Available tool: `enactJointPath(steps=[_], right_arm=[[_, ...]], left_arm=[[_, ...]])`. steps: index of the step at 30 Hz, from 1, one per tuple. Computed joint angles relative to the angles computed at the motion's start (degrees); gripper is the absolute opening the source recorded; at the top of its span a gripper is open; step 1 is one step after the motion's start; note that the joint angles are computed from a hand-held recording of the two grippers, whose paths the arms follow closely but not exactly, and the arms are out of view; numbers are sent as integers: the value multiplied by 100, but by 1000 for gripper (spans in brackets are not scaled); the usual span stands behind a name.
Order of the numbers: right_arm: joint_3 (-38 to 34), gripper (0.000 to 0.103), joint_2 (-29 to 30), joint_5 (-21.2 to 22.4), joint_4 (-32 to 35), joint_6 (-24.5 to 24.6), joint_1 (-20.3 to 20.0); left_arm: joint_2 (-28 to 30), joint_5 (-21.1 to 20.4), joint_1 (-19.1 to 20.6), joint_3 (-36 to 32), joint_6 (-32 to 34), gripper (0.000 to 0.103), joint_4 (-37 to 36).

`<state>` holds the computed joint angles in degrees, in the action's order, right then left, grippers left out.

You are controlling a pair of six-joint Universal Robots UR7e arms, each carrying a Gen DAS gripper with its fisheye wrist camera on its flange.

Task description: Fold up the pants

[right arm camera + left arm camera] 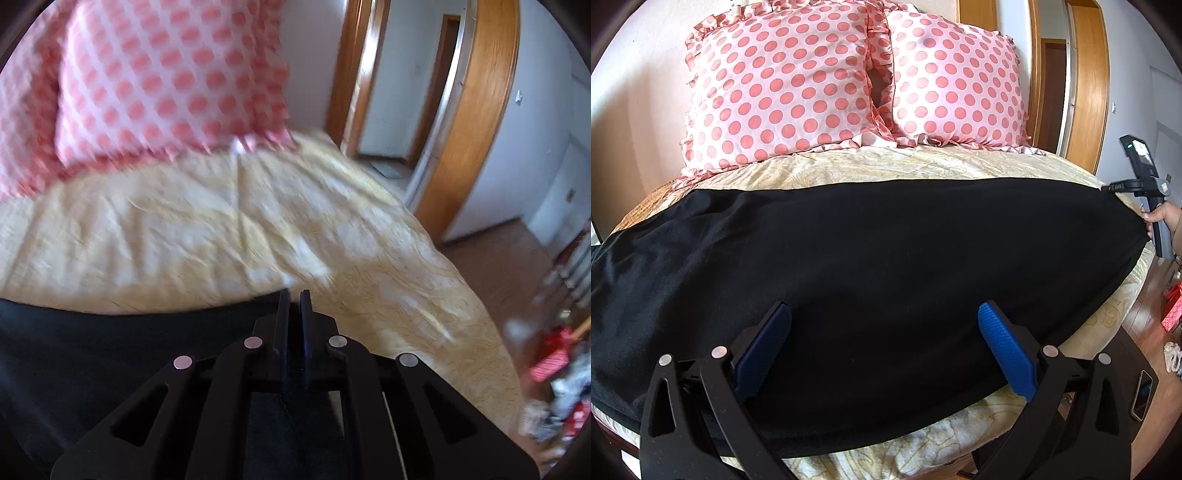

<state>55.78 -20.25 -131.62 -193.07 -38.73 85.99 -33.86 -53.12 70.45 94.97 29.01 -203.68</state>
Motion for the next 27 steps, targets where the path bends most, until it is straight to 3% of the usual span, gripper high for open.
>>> enactJointPath(steps=[2, 7, 10, 11, 12, 16, 20, 27], right_arm=[[34, 6, -60, -281, 3, 225, 43], [1777, 12, -1066, 98, -585, 1482, 10], [2842, 21, -1511, 117, -1128, 1917, 0], [3184, 31, -1651, 157, -1270, 2133, -28], [3493, 35, -1774, 230, -1423, 2354, -65], [4186, 35, -2004, 916, -1703, 3044, -290], [4121, 36, -1746, 960, -2140, 2929, -285], [4085, 36, -1506, 1799, -2293, 2775, -271]], left_arm=[[9, 0, -1, -10, 4, 101, -10], [-19, -59, 5, 14, -46, 101, 31], [-93, -198, 24, 107, -118, 101, 42], [-118, -239, 29, 135, -131, 101, 56], [-136, -268, 32, 159, -134, 101, 69], [-239, -426, 60, 260, -159, 101, 127], [-313, -515, 76, 371, -162, 101, 98], [-404, -554, 105, 482, -204, 101, 34]])
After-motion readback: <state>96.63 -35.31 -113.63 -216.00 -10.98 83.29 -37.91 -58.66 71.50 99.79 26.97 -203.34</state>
